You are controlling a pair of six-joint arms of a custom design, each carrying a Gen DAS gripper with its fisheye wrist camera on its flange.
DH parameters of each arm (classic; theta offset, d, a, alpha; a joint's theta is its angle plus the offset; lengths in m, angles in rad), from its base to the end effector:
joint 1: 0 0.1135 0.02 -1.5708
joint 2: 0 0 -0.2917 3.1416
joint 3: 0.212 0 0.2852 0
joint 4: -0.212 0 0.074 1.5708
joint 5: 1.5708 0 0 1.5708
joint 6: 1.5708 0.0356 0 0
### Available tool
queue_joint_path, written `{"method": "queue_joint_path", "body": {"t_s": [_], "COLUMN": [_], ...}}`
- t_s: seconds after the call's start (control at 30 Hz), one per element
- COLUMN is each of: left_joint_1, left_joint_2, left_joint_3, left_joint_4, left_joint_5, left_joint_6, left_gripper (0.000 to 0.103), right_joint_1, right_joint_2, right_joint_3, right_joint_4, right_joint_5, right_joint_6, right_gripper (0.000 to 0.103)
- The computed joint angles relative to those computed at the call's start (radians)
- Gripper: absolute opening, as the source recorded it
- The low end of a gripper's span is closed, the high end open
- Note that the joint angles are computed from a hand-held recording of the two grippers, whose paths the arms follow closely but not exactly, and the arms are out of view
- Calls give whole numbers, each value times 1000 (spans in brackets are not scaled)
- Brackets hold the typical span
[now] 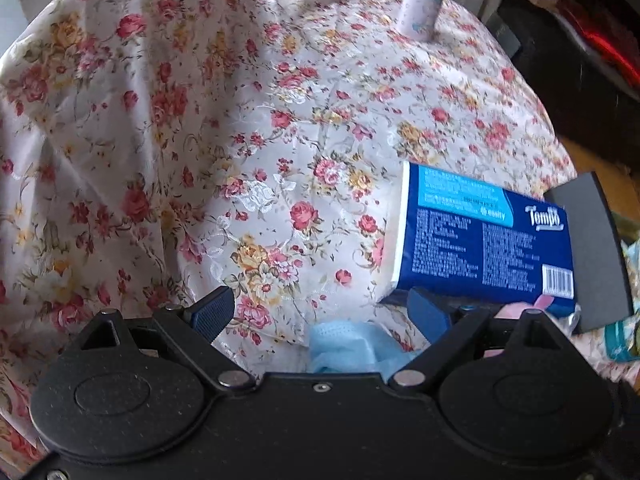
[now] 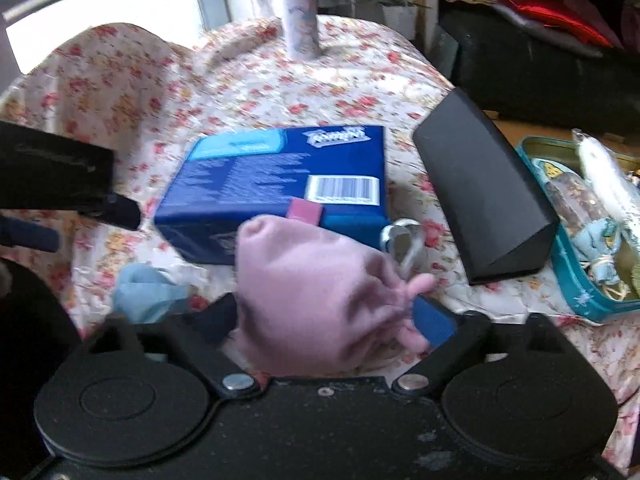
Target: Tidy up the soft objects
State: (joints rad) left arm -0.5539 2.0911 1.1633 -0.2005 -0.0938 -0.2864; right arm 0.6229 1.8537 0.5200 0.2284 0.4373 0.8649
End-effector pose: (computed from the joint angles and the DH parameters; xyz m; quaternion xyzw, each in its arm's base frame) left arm 0.3650 -0.2218 0.0805 0.1198 0.9672 -0.0477 0.2188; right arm 0.2305 0.1470 0.0417 0.1643 0.9369 -0.0028 0.3086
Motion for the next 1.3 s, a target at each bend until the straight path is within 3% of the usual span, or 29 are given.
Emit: {"method": "queue_joint_path", "body": {"t_s": [0.2, 0.33, 0.5, 0.6, 0.7, 0.8, 0.93, 1.0, 1.1, 1.3], "left_joint_1": [-46, -73, -97, -83, -64, -91, -131, -146, -141, -49], "left_joint_2": [77, 120, 162, 117, 131, 158, 208, 224, 223, 120], "left_joint_3": [126, 189, 248, 187, 209, 237, 290, 301, 293, 182], "left_joint_4": [-179, -265, -339, -272, -304, -336, -389, -403, -395, -264], "left_joint_5": [-55, -53, -46, -25, 25, -15, -77, -108, -120, 34], "left_joint_6": [105, 191, 254, 241, 249, 278, 325, 334, 303, 207], "left_gripper": [90, 90, 90, 90, 90, 90, 89, 54, 52, 50], "right_joint_1": [-24, -14, 4, 15, 31, 30, 24, 33, 55, 64], "right_joint_2": [-105, -158, -168, -175, -184, -189, -189, -188, -189, -170], "right_joint_3": [-109, -150, -164, -179, -194, -206, -214, -216, -212, -181], "right_joint_4": [94, 93, 98, 114, 123, 137, 150, 154, 139, 107], "right_joint_5": [-66, -70, -50, -33, -7, -4, -14, -7, 16, 32], "right_joint_6": [-66, -67, -58, -54, -51, -43, -24, -17, -9, -3], "right_gripper": [54, 46, 46, 52, 61, 63, 73, 79, 90, 102]}}
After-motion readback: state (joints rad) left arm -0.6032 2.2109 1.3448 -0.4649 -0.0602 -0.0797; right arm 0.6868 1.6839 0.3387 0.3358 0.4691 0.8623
